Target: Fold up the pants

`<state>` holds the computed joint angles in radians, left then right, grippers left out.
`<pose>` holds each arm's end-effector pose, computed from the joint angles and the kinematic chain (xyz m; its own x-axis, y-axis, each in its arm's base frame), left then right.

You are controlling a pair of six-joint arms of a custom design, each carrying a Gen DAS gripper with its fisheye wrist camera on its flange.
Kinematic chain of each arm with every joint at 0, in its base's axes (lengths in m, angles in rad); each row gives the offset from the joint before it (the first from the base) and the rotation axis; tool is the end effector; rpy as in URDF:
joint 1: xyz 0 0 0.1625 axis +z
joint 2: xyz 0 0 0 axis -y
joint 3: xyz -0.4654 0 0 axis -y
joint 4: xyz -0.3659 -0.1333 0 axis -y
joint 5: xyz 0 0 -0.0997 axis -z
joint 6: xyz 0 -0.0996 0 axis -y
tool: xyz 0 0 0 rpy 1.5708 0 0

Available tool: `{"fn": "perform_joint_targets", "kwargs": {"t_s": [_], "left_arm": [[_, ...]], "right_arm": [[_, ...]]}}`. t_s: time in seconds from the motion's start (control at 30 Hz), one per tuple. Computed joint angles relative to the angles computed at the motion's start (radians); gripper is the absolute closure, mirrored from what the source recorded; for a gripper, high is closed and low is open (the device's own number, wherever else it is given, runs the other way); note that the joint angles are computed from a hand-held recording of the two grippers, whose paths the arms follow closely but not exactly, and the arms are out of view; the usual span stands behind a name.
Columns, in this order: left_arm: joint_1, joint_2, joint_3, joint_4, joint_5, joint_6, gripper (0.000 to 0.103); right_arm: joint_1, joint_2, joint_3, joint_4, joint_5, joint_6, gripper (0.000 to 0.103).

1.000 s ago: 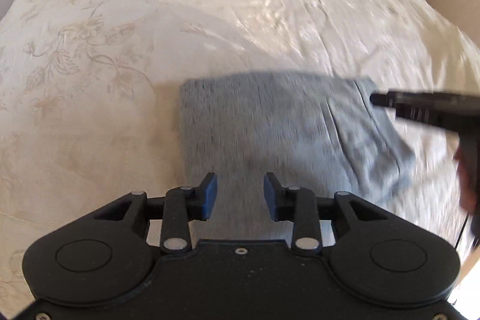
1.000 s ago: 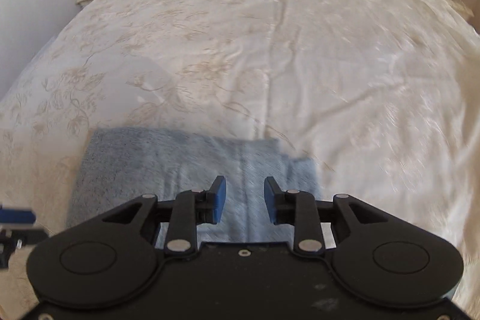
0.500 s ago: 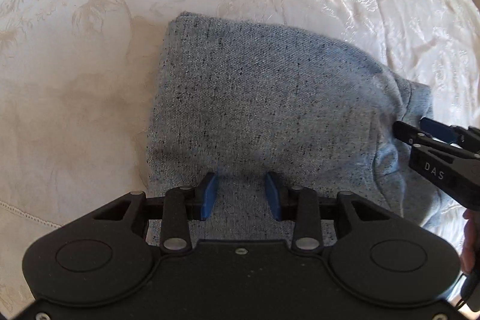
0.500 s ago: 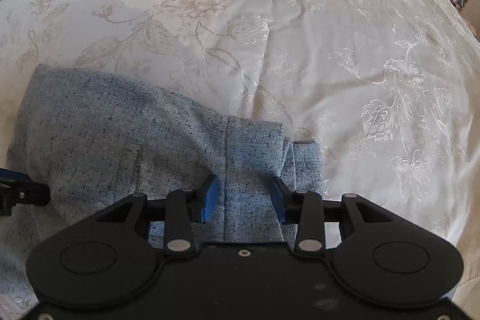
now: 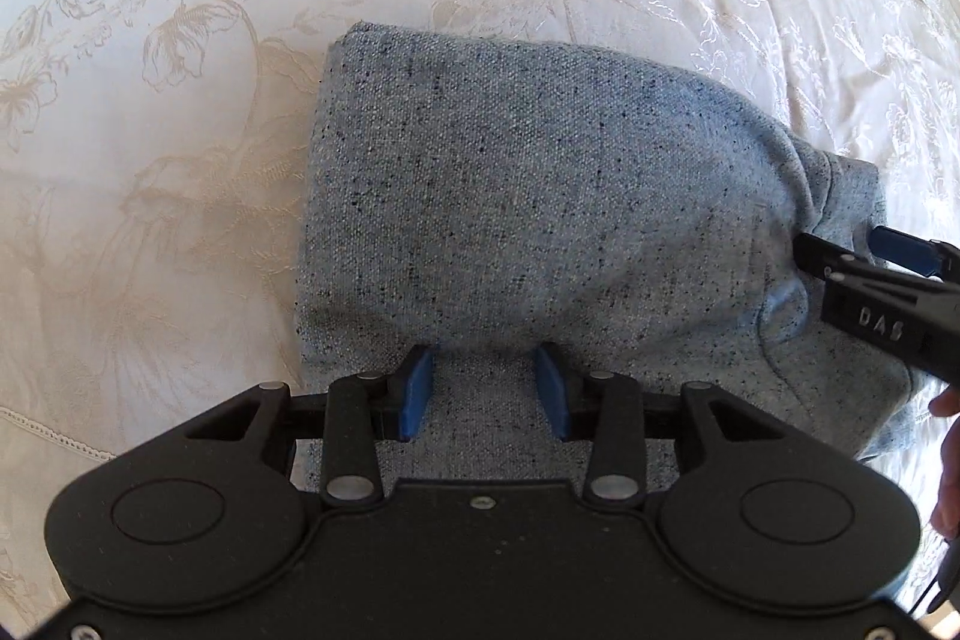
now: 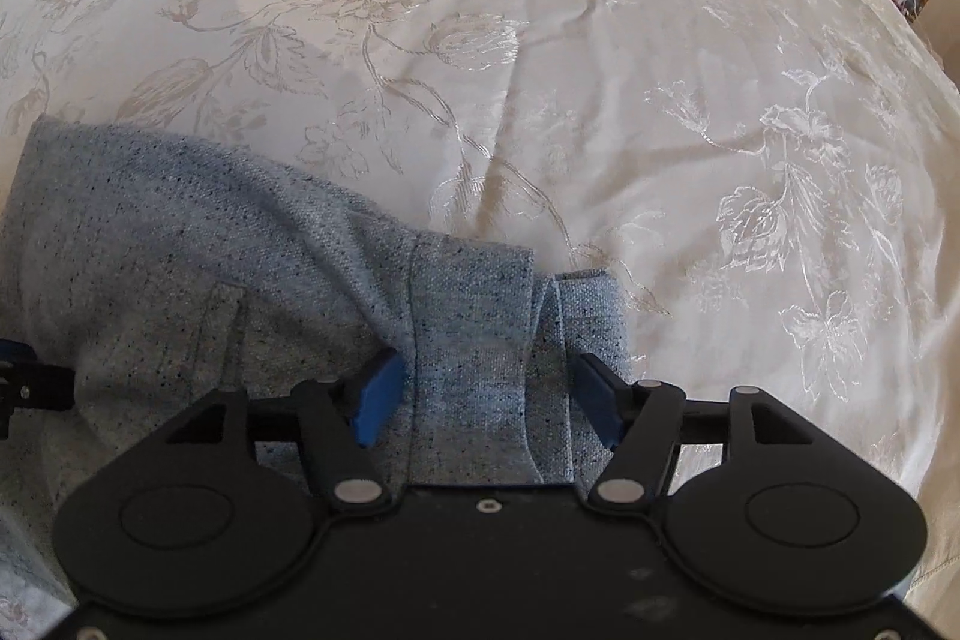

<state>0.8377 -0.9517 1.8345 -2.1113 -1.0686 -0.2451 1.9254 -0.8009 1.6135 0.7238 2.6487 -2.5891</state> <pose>-0.2448 -0.5426 0.1432 -0.6800 0.5156 -0.5213 0.4797 0.8505 0.2156 0.2085 -0.4320 0.1804 -0.5688 0.3762 0.7314 -0.0570 0.8691 -0.4913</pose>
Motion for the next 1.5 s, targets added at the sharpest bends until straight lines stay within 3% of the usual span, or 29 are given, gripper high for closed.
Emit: {"fn": "perform_joint_targets", "kwargs": {"t_s": [0.1,0.37,0.53,0.67,0.87,0.93,1.17,1.37,1.47,1.5], "left_arm": [[-0.009,0.002,0.010,-0.010,0.016,-0.011,0.049],[-0.037,-0.060,0.066,-0.072,0.032,0.036,0.050],[-0.044,-0.136,0.101,-0.109,0.058,0.133,0.049],[-0.005,-0.147,0.072,-0.074,0.021,0.137,0.049],[0.031,-0.113,0.045,-0.033,-0.007,0.134,0.049],[0.040,-0.103,0.039,-0.026,-0.027,0.138,0.049],[0.050,-0.066,0.058,-0.076,-0.012,0.195,0.044],[0.090,-0.053,0.031,-0.082,-0.052,0.216,0.033],[0.106,-0.055,0.019,-0.074,-0.079,0.232,0.033],[0.109,-0.057,0.018,-0.075,-0.086,0.233,0.033]], "right_arm": [[-0.015,-0.016,0.005,0.001,-0.024,0.026,0.032],[0.017,-0.047,0.028,0.022,-0.037,0.061,0.033],[0.062,-0.147,0.105,-0.016,-0.035,0.064,0.033],[0.069,-0.274,0.194,-0.100,-0.069,0.073,0.031],[-0.001,-0.405,0.287,-0.187,-0.181,0.097,0.031],[-0.027,-0.423,0.302,-0.222,-0.216,0.064,0.031],[-0.143,-0.413,0.323,-0.284,-0.373,-0.065,0.031],[-0.193,-0.424,0.341,-0.346,-0.444,-0.126,0.027],[-0.203,-0.418,0.337,-0.351,-0.465,-0.146,0.031],[-0.205,-0.418,0.336,-0.352,-0.478,-0.151,0.037]]}}
